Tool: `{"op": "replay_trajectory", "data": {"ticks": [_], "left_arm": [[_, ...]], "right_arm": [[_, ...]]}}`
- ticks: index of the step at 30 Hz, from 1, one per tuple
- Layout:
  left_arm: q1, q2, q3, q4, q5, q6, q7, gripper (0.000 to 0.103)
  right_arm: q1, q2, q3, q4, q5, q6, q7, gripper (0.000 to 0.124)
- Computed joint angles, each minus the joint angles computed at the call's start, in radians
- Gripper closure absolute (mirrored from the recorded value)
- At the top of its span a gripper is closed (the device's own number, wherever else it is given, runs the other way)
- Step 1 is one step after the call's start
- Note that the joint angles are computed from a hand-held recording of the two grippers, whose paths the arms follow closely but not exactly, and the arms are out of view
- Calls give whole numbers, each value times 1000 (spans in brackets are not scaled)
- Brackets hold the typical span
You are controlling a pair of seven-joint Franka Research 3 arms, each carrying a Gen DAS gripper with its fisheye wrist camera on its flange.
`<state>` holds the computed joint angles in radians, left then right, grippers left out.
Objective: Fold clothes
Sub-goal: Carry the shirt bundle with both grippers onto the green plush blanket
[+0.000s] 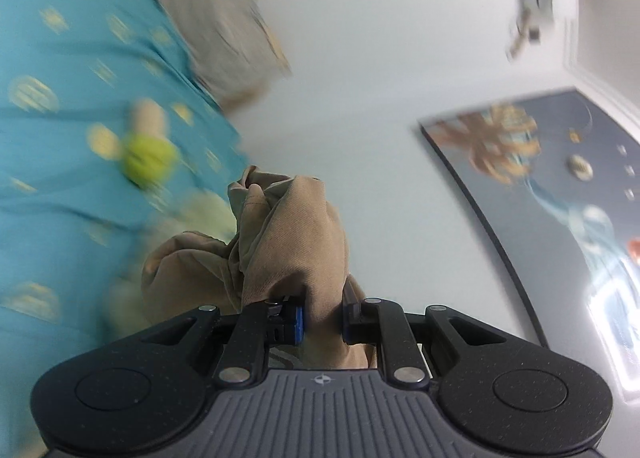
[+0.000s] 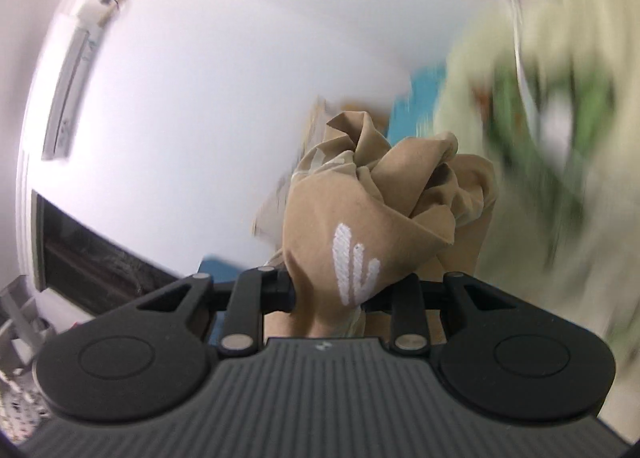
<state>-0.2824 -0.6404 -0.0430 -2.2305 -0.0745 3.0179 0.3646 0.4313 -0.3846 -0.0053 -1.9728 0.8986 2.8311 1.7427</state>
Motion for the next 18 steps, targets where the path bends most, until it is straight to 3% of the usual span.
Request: {"op": "replay_trajectory", "data": {"ticks": [3,5,6,7,8,9,11,14,18], "left_arm": [[-251,262,160,262,132,7,-57,86],[-387,437,246,437,51,52,84,86],[-402,518,242,524,-57,59,226,86],[-383,602,212,611,-134,57,338,86],[-329,660,148,691,-207,2,411,85],[-256,712,61,747,-229,-8,462,85],[-203,770,-24,785,-274,-25,548,85],[-157,757,-101,711,-324,-54,639,85],[-92,665,-187,538,-455,-63,788,85]], "right_arm": [[-81,52,-28,97,-99,-17,7,93],[-131,96,-44,170,-154,-22,7,93],[-155,122,-53,211,-179,-24,5,93],[-175,136,-59,228,-191,-23,2,93],[-193,143,-65,230,-197,-19,-1,93],[-210,151,-71,233,-203,-16,-5,93],[-245,144,-68,195,-229,-9,5,93],[-299,96,-49,101,-320,-60,52,93],[-312,2,-39,-42,-365,-122,63,93]]}}
